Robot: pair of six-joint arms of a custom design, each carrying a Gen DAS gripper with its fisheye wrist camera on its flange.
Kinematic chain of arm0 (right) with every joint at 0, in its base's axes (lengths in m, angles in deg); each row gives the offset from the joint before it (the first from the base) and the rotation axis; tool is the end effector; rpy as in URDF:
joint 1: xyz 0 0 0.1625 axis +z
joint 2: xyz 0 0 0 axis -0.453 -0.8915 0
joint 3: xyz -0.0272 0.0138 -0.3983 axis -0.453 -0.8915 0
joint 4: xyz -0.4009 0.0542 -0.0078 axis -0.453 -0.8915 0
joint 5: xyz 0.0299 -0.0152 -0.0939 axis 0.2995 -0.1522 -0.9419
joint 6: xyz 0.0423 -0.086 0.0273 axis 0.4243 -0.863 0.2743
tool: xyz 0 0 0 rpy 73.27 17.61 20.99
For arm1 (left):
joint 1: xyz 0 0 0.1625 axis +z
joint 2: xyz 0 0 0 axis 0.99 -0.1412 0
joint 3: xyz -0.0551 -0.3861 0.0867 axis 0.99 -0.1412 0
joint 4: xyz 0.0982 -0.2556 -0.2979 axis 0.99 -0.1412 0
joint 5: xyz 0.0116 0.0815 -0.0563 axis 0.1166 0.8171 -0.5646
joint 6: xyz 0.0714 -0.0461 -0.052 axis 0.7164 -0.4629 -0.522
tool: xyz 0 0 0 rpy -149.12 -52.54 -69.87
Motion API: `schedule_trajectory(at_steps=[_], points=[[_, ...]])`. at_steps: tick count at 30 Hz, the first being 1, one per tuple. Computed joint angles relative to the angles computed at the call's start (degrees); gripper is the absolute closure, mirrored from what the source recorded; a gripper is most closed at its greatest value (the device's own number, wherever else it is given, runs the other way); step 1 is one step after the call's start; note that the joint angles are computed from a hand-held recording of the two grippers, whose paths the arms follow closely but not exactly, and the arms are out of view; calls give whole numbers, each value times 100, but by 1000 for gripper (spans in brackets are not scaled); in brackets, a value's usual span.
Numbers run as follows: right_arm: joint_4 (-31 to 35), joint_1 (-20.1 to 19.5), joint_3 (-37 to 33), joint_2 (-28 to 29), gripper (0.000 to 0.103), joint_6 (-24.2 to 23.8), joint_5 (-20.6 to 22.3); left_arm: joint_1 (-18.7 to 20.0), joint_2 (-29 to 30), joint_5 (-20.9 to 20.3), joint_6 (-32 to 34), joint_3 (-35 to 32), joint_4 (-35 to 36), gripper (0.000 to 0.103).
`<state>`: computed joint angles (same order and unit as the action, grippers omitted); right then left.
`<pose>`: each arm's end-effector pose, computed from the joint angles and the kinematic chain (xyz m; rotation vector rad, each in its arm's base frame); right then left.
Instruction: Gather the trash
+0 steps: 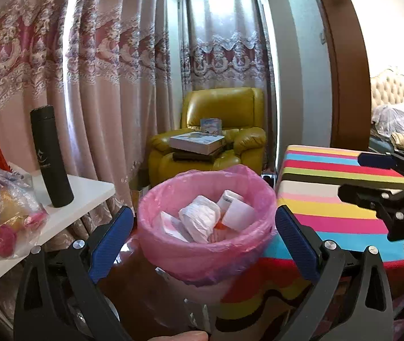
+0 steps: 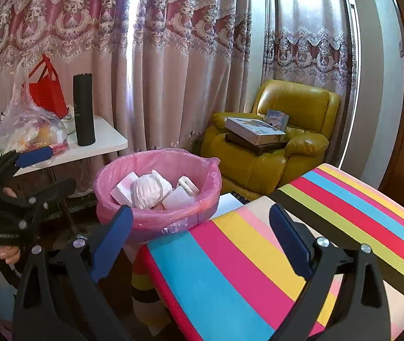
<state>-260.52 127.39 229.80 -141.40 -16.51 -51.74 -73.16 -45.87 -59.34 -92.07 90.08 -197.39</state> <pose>0.1683 -0.3334 0.1551 0.9080 -2.0943 1.2101 -0.2388 -0.2661 0.1016 0.8718 2.0128 -1.3399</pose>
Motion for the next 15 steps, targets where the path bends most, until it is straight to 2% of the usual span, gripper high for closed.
schedule_trajectory(at_steps=[3,8,15], points=[[-89,-16,55,-22,9,19,94,-25,225,143,53,-60,-179,7],[-219,1,93,-4,9,-25,147,1,328,113,138,-29,-728,7],[-226,62,86,58,9,-40,83,24,354,114,85,37,-835,7]])
